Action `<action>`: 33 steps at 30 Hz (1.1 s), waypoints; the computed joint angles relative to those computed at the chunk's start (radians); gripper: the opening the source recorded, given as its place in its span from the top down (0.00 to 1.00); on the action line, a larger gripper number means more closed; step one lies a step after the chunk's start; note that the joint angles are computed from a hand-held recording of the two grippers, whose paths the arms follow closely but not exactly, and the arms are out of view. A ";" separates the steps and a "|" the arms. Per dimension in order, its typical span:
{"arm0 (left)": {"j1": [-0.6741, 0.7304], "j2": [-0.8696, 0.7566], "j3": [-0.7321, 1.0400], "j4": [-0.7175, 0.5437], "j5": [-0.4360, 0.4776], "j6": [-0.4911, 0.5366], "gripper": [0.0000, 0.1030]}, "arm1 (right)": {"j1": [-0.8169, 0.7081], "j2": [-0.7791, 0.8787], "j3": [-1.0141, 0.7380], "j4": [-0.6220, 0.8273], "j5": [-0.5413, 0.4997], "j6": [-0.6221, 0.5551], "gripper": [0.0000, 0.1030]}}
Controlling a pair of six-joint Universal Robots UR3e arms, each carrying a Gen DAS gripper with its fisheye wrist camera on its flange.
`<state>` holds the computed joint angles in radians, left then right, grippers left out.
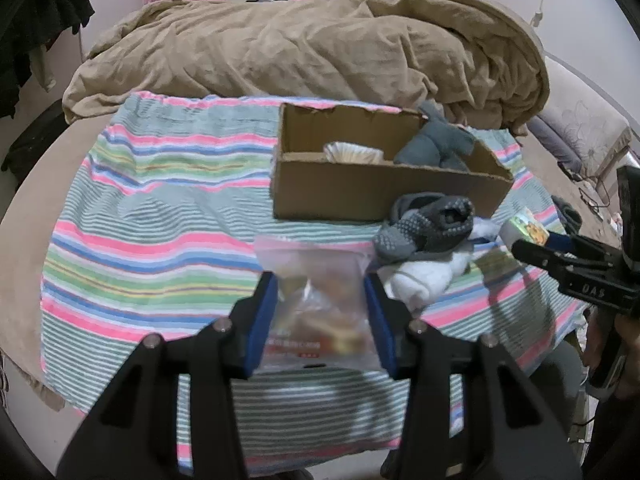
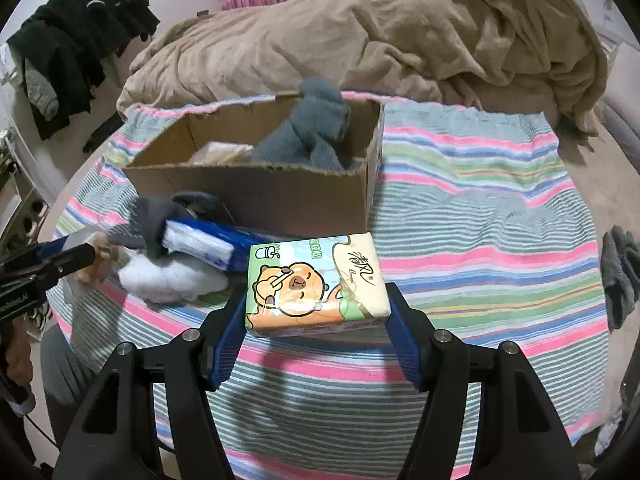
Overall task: Organize objects
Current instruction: 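Place the snack bag into the box with the left tool while the right tool places the tissue pack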
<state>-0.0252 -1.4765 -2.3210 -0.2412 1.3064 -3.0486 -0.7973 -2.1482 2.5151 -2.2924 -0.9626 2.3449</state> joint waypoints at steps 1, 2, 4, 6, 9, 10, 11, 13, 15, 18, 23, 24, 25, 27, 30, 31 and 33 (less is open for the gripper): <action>0.008 0.018 -0.006 -0.008 -0.007 0.003 0.56 | -0.006 -0.018 -0.005 0.023 0.005 -0.005 0.34; 0.014 0.031 -0.008 -0.016 -0.012 0.004 0.56 | -0.014 -0.035 -0.016 0.050 0.013 -0.012 0.34; 0.021 0.054 -0.007 -0.028 -0.018 0.001 0.56 | -0.026 -0.068 -0.030 0.097 0.026 -0.023 0.34; 0.033 0.086 -0.004 -0.048 -0.028 0.001 0.56 | -0.033 -0.093 -0.049 0.135 0.038 -0.028 0.34; 0.052 0.134 0.006 -0.078 -0.046 0.002 0.56 | -0.041 -0.122 -0.078 0.183 0.054 -0.030 0.34; 0.060 0.151 0.010 -0.088 -0.055 0.004 0.56 | -0.043 -0.129 -0.092 0.198 0.062 -0.029 0.34; 0.064 0.159 0.017 -0.094 -0.059 0.005 0.56 | -0.043 -0.131 -0.100 0.204 0.066 -0.027 0.34; 0.074 0.170 0.040 -0.107 -0.070 0.010 0.56 | -0.036 -0.129 -0.124 0.208 0.074 -0.013 0.34; 0.076 0.163 0.068 -0.112 -0.074 0.011 0.56 | -0.023 -0.119 -0.141 0.194 0.078 0.006 0.34; 0.076 0.137 0.112 -0.106 -0.083 0.013 0.56 | 0.011 -0.079 -0.169 0.140 0.080 0.053 0.34; 0.058 0.044 0.206 -0.084 -0.079 0.009 0.56 | 0.086 0.035 -0.224 -0.004 0.063 0.151 0.34; 0.054 0.027 0.223 -0.082 -0.077 0.008 0.56 | 0.099 0.056 -0.233 -0.026 0.061 0.166 0.34; 0.046 0.002 0.245 -0.073 -0.072 0.004 0.56 | 0.118 0.086 -0.246 -0.063 0.054 0.189 0.34; 0.034 -0.042 0.280 -0.059 -0.064 -0.001 0.56 | 0.146 0.132 -0.267 -0.108 0.043 0.220 0.34; 0.018 -0.122 0.341 -0.036 -0.055 -0.011 0.56 | 0.196 0.214 -0.297 -0.188 0.016 0.272 0.34; 0.012 -0.152 0.364 -0.031 -0.049 -0.017 0.56 | 0.210 0.239 -0.307 -0.209 0.009 0.286 0.34; 0.006 -0.197 0.401 -0.027 -0.050 -0.021 0.56 | 0.237 0.289 -0.322 -0.250 -0.007 0.309 0.34</action>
